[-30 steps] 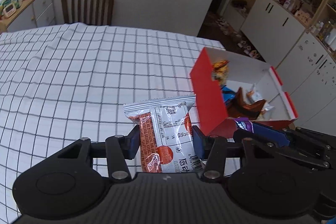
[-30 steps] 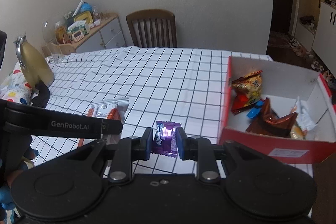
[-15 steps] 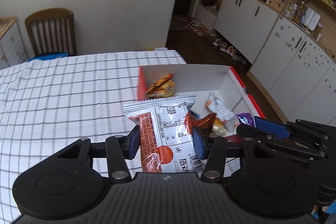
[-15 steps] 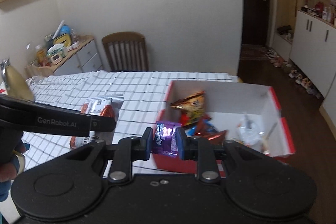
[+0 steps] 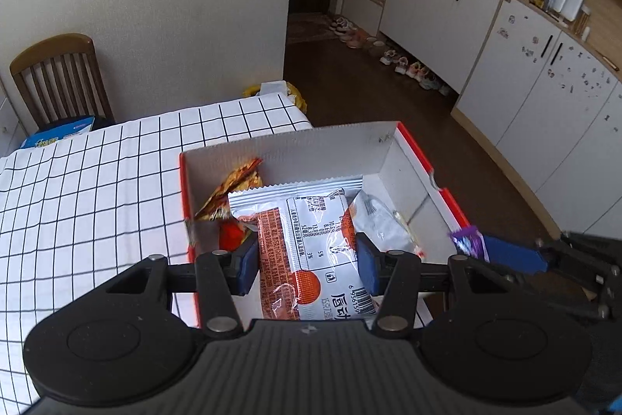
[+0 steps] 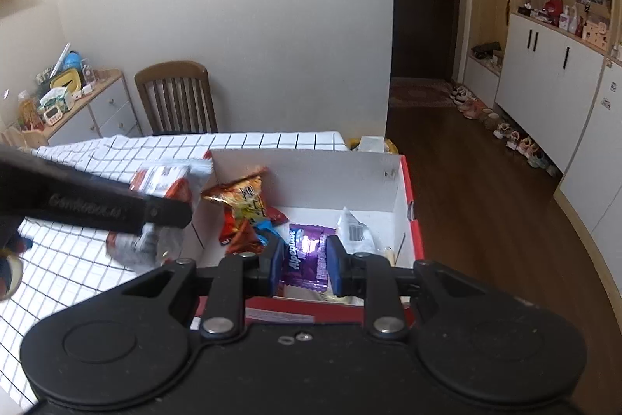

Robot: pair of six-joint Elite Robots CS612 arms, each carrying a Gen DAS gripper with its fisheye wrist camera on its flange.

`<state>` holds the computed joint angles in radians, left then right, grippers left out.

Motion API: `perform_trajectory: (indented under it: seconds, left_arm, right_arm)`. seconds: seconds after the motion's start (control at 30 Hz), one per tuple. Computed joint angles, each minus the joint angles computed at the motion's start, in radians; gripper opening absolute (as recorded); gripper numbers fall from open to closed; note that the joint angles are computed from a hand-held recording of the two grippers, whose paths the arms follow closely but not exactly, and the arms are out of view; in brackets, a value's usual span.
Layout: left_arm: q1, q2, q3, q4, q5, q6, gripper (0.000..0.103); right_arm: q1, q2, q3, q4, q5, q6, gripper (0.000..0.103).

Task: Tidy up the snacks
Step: 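Carry the orange-white packet with the left tool while the right tool carries the candy to the box, then lower both held snacks into the box and open both tools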

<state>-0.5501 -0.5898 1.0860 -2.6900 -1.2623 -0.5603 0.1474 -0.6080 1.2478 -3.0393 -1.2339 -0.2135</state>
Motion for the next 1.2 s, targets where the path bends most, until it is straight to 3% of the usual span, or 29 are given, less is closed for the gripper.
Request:
perform_trajectory:
  seconds: [0.47, 0.8, 1.03, 1.2]
  left_arm:
    - [0.022, 0.145, -0.270, 0.203, -0.029, -0.007, 0.050]
    - [0.029, 0.227, -0.402, 0.318, -0.052, -0.016, 0.050]
    - [0.034, 0.258, -0.452, 0.360, -0.062, -0.034, 0.051]
    - [0.035, 0.251, -0.438, 0.345, -0.070, -0.044, 0.051]
  right_arm:
    - [-0.003, 0.078, -0.142, 0.138, -0.015, -0.046, 0.022]
    - [-0.003, 0.127, -0.223, 0.235, -0.019, -0.078, 0.022]
    - [-0.002, 0.149, -0.257, 0.289, -0.016, -0.088, 0.023]
    - [-0.006, 0.155, -0.269, 0.304, 0.003, -0.087, 0.025]
